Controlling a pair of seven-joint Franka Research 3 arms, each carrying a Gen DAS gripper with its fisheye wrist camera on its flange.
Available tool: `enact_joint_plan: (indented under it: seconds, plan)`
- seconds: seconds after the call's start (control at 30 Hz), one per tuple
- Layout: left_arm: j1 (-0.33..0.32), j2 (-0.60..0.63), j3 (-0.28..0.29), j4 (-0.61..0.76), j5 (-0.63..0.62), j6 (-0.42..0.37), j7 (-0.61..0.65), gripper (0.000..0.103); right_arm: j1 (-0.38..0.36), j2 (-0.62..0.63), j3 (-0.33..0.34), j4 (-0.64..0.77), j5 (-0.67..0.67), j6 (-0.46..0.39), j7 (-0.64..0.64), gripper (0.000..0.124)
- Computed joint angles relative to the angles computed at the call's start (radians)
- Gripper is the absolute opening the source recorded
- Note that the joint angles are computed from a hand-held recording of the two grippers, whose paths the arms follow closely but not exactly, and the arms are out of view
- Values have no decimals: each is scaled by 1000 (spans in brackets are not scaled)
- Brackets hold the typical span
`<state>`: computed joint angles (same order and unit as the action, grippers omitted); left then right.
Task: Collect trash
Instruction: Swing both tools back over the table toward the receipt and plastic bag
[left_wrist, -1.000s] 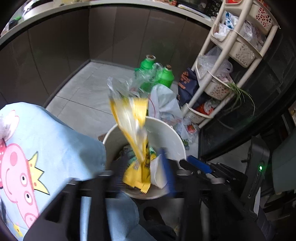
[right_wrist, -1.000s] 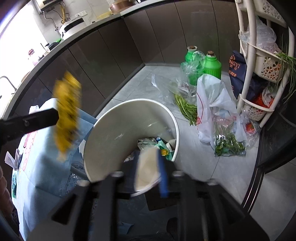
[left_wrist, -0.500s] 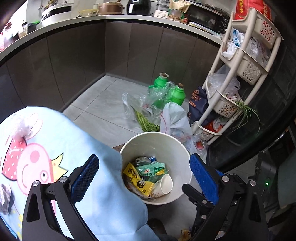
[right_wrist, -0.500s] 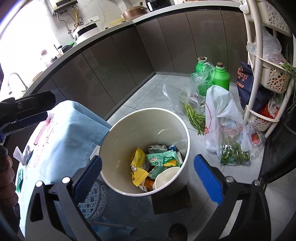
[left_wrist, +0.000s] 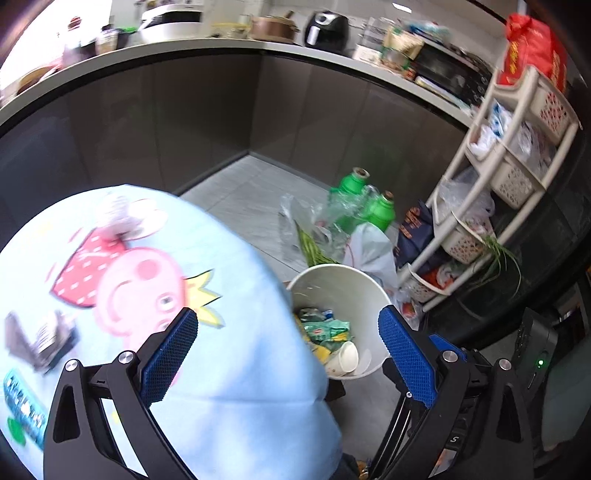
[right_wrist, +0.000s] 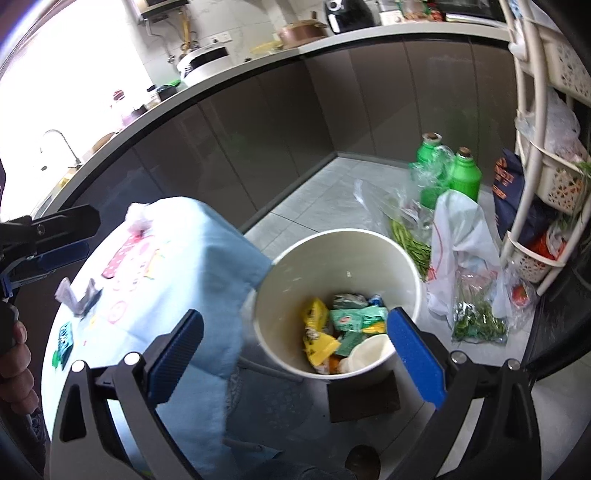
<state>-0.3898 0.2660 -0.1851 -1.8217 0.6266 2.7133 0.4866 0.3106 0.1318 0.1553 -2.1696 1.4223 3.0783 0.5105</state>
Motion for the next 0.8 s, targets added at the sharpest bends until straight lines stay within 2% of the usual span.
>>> enact_joint_plan:
  seconds: [0.13,0.37,0.53,0.63,0.7,0.77,0.8]
  plan:
    - [10,-127,16,-140,59,3,-114,94,28,-31,15,-14,-22,9,4,100]
    - [101,-371,-38,-379,122,-45,-268,94,92,-68,38,-18,-68,39,11,100]
    - [170,-546,-63,-548,99,-66,-300,94,123,-83,44,37,58,-33,-161,100]
    - [206,-646,-55,-649,50,-54,-277,94,150,-68,35,60,-185,-57,19,100]
    - [232,-709,-53,-708,24,-54,-262,94,164,-35,26,96,-391,-85,210,100]
    - [253,-754,-45,-751,-7,-46,-242,94,165,13,23,161,-518,-147,333,100]
    - [263,-778,-40,-775,-21,-40,-234,94,175,48,10,206,-617,-179,433,100]
